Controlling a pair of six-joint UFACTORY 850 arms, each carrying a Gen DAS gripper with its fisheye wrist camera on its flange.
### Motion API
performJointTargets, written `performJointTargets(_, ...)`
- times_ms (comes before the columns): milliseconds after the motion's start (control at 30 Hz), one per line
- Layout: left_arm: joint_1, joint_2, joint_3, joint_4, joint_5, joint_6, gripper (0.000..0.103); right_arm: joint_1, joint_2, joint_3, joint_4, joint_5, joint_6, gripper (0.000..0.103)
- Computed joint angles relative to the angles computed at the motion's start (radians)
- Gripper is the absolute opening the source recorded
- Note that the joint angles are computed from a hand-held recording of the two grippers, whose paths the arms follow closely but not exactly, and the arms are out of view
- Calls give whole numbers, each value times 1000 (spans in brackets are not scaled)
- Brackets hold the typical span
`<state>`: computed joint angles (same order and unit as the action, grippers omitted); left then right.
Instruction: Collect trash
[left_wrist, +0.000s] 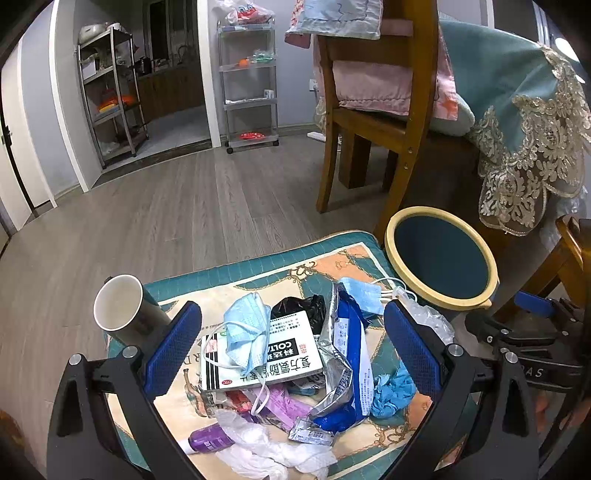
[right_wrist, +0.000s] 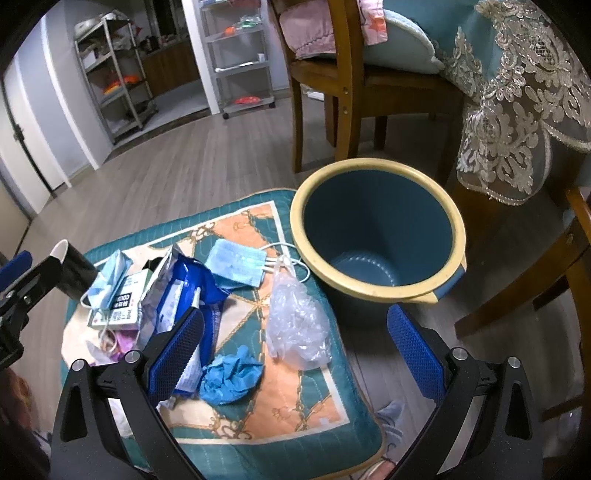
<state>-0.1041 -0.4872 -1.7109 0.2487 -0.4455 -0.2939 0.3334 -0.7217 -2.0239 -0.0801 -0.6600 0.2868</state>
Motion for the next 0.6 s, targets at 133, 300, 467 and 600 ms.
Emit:
performJointTargets(133, 0, 1, 4, 0, 3, -3, 97, 0, 1, 2, -2, 2, 2, 99)
performJointTargets(300, 0, 1, 3, 1, 2, -4, 97, 0, 1, 1, -12, 3, 6, 99)
performJointTargets(467, 0, 1, 3, -1, 2, -4, 97, 1, 2, 2, -13, 2, 7, 99)
performJointTargets(600, 1, 1, 5, -1, 4, -2, 97, 1, 2, 3, -13, 2, 8, 99)
